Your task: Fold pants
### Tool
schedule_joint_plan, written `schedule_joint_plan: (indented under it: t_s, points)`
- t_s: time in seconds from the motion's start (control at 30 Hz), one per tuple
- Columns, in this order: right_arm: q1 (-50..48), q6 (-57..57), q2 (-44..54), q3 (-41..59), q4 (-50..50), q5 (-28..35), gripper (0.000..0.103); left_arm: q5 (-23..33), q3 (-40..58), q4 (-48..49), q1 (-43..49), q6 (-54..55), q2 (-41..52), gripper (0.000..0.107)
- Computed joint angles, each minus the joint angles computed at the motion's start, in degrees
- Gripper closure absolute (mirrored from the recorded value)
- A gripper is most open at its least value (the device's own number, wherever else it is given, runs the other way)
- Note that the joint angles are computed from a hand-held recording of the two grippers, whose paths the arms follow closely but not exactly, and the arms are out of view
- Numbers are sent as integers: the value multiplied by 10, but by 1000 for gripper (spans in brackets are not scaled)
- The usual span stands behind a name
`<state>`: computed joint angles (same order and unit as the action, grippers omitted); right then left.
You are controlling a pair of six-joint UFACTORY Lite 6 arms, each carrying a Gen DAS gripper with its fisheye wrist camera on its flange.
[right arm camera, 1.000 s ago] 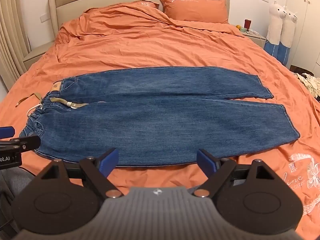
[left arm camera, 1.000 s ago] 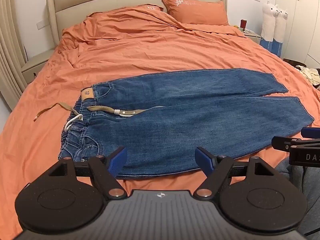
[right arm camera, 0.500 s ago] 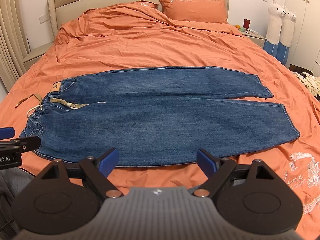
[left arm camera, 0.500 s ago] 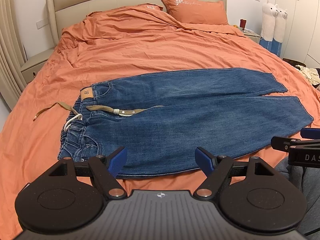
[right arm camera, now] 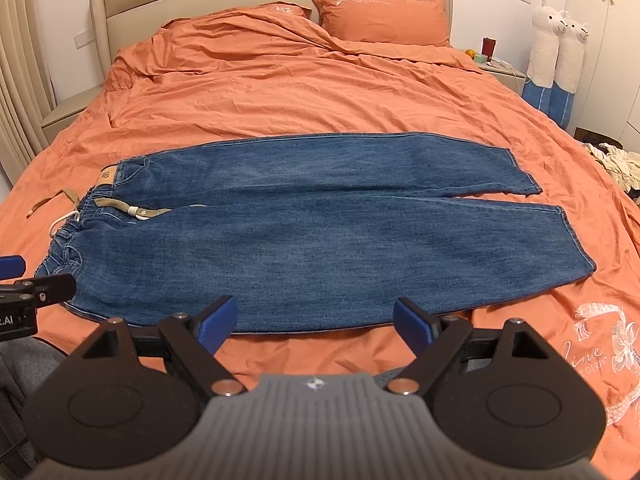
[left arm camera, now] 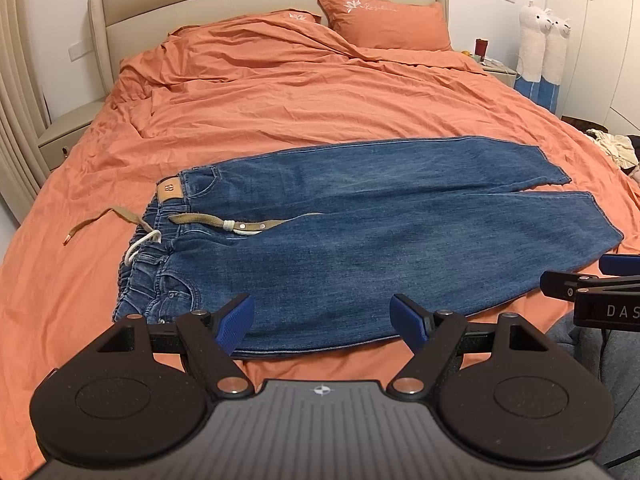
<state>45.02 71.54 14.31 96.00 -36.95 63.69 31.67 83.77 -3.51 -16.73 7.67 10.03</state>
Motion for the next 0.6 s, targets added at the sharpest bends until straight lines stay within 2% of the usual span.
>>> schedule_joint_plan:
  t_s: [0.6]
  points:
    - [-1, -2, 8, 11, 1, 5, 21, -1, 0, -4, -3, 3, -1, 16]
